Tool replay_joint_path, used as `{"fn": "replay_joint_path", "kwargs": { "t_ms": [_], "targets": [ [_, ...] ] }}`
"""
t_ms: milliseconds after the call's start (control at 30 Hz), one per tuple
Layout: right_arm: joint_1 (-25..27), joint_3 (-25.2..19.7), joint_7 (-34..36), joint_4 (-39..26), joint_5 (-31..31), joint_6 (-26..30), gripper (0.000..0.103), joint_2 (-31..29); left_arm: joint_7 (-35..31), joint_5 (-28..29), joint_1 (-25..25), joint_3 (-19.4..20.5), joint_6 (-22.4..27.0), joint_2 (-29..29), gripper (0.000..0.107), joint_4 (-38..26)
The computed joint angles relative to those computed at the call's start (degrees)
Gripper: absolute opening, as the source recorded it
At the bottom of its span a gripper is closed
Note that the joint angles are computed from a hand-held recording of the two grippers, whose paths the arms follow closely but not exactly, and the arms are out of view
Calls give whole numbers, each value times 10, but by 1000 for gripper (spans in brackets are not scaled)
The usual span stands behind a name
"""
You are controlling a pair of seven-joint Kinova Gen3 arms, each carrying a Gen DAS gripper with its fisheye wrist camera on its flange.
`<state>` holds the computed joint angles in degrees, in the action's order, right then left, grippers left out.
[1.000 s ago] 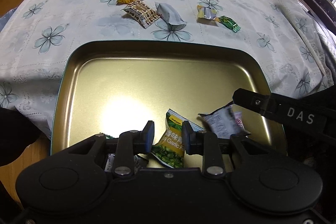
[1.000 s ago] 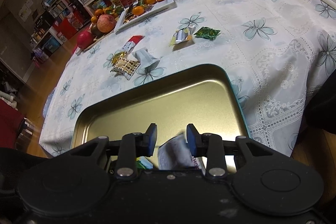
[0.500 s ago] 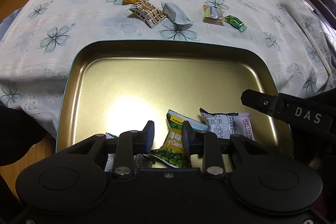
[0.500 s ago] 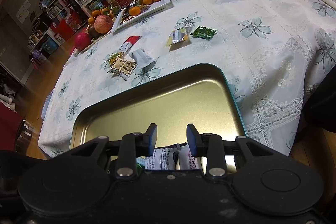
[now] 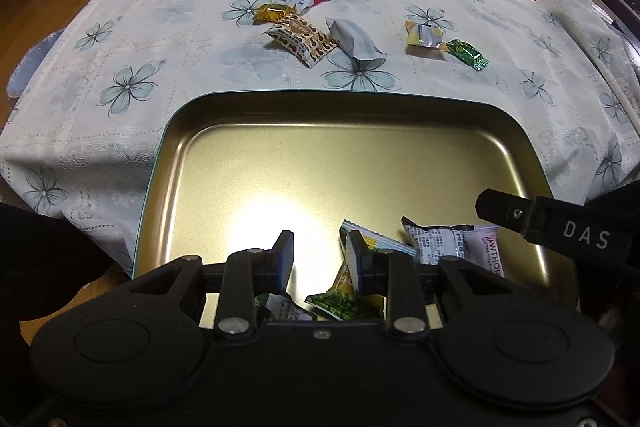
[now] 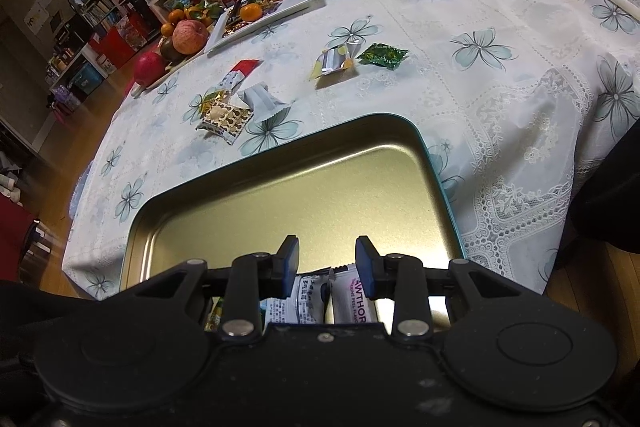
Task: Organize snacks
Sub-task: 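Open the left tool to drop the garlic pea packet while the right tool releases its packet, then move both tools back to the snacks on the tablecloth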
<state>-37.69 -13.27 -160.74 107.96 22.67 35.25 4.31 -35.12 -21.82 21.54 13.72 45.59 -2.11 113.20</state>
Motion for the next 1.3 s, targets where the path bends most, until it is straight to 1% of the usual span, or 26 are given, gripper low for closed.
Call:
{"fn": "replay_joint_path", "kwargs": {
  "t_ms": [300,467,567,633,700,800,867,967,1133,1200,1300],
  "targets": [
    [-1,-2,40,-14,-24,19,35,10,28,-16,0,2,18,1,37,-5],
    [-9,0,53,-24,-26,30,36,18,58,-45,10,8,42,11,37,-13],
    [-12,2,61,-28,-28,35,36,22,36,-27,10,0,44,15,37,-18],
    [-11,3,70,-31,-37,38,36,25,25,-18,11,-3,54,21,40,-25],
    [-8,4,81,-34,-50,41,36,27,14,-9,12,-6,69,29,41,-33],
    [-6,7,89,-38,-63,45,36,30,-25,28,5,-18,67,30,41,-37],
    [-5,8,93,-41,-69,47,36,31,-42,43,1,-21,68,30,41,-41],
    [-3,9,103,-48,-81,56,36,34,-61,59,-2,-24,93,43,41,-60],
    [17,10,159,-77,-133,84,36,45,-147,138,-30,-44,109,50,41,-83],
    [28,10,194,-98,-160,106,36,56,-168,149,-38,-48,121,56,41,-97],
    [35,14,239,-138,-178,146,36,76,-192,147,-45,-52,145,68,41,-123]
  ]
}}
